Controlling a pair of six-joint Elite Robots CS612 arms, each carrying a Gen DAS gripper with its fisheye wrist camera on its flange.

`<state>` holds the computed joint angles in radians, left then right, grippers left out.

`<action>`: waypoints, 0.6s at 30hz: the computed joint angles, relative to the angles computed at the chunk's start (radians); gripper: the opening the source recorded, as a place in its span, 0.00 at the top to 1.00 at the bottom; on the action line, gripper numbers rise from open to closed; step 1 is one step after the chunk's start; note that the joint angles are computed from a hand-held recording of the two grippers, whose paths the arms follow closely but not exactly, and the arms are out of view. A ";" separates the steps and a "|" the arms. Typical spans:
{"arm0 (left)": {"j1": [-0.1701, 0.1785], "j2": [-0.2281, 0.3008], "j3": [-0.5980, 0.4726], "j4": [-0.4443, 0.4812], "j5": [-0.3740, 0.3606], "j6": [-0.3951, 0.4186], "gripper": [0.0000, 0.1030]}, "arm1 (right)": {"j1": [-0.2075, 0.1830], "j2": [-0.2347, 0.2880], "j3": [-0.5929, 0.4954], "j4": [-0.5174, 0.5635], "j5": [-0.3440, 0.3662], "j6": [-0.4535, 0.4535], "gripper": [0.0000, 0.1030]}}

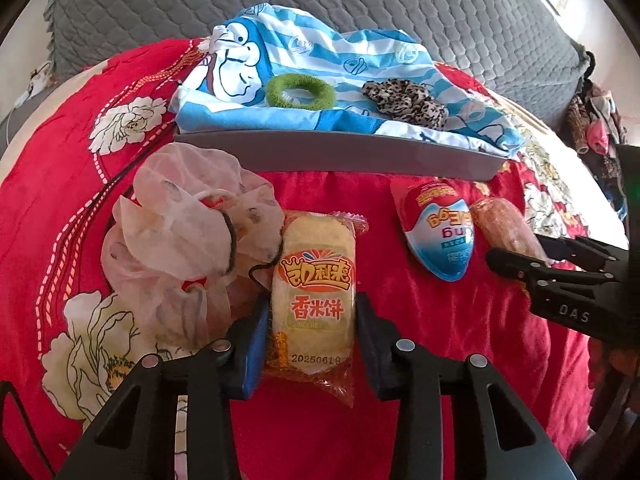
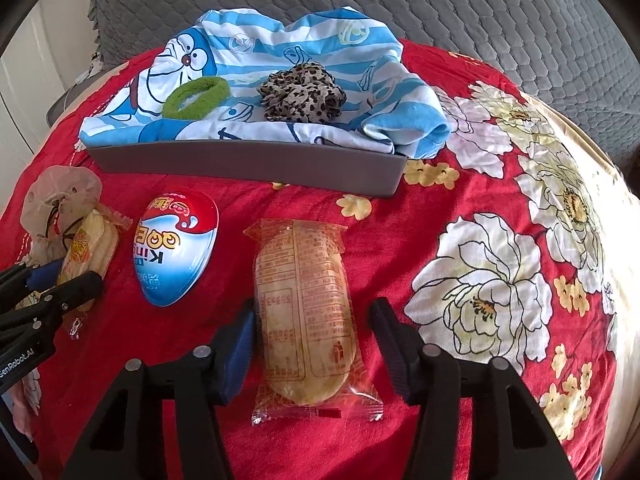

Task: Organize objects
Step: 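Close the left gripper on the rice cake packet while the right gripper grasps the bread roll, then lift the rice cake packet with the left gripper while the right gripper lifts the bread roll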

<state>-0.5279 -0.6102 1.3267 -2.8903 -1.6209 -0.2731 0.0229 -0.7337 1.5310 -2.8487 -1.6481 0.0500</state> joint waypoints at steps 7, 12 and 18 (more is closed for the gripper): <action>0.002 -0.008 0.006 -0.007 -0.017 -0.011 0.60 | -0.001 -0.005 0.004 0.010 0.012 -0.003 0.57; 0.002 -0.015 0.016 -0.011 -0.021 -0.010 0.60 | -0.001 -0.011 0.007 0.019 0.019 -0.003 0.58; 0.001 -0.024 0.027 -0.011 -0.018 -0.013 0.61 | -0.001 -0.020 0.014 0.014 0.036 -0.009 0.58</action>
